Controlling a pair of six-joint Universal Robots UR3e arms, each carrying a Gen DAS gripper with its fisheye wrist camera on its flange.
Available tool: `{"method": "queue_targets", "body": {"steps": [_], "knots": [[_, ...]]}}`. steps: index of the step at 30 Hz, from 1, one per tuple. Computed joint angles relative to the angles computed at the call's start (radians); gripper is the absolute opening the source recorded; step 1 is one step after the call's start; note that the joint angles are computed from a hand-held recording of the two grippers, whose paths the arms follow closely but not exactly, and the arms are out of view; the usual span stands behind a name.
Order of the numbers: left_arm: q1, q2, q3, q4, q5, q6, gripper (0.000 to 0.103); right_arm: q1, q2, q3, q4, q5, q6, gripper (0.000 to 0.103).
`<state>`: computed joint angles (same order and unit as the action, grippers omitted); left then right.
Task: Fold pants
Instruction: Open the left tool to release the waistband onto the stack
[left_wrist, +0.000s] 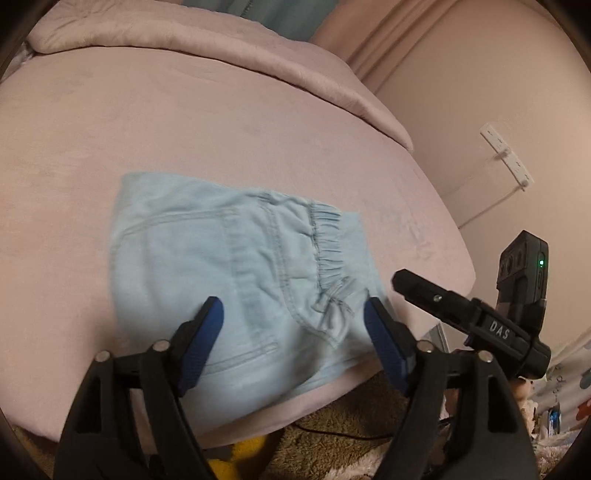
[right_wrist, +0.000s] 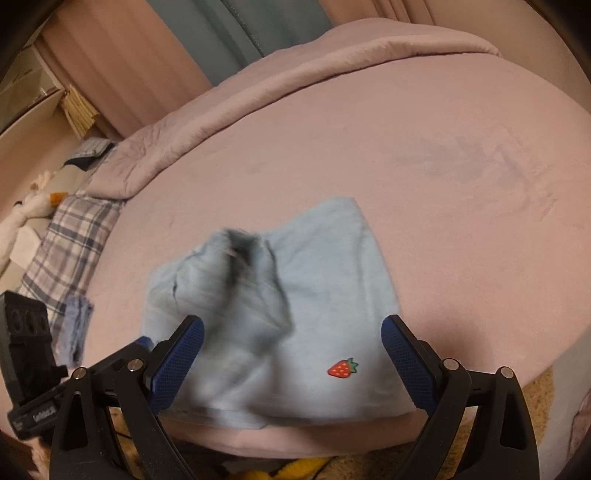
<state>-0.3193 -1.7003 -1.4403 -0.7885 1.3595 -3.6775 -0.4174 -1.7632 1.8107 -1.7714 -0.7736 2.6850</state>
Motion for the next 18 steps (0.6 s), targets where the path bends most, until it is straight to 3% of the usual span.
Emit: {"method": "queue_targets", "body": {"steps": [7, 15, 18], "knots": [[0.04, 0.108, -0.093, -0.053, 0.096, -0.045, 0.081, 0.049, 0.071, -0.078, 0.062, 0.043, -0.03, 0.102], [0.106, 0.203, -0.194, -0.091, 0.119, -0.093, 0.079, 0.183, 0.274, -0.22, 0.106, 0.059, -0.002, 0.102], [0.118, 0.23, -0.205, -0.112, 0.13, -0.102, 0.078, 0.224, 0.31, -0.235, 0.102, 0.052, -0.001, 0.089]]}}
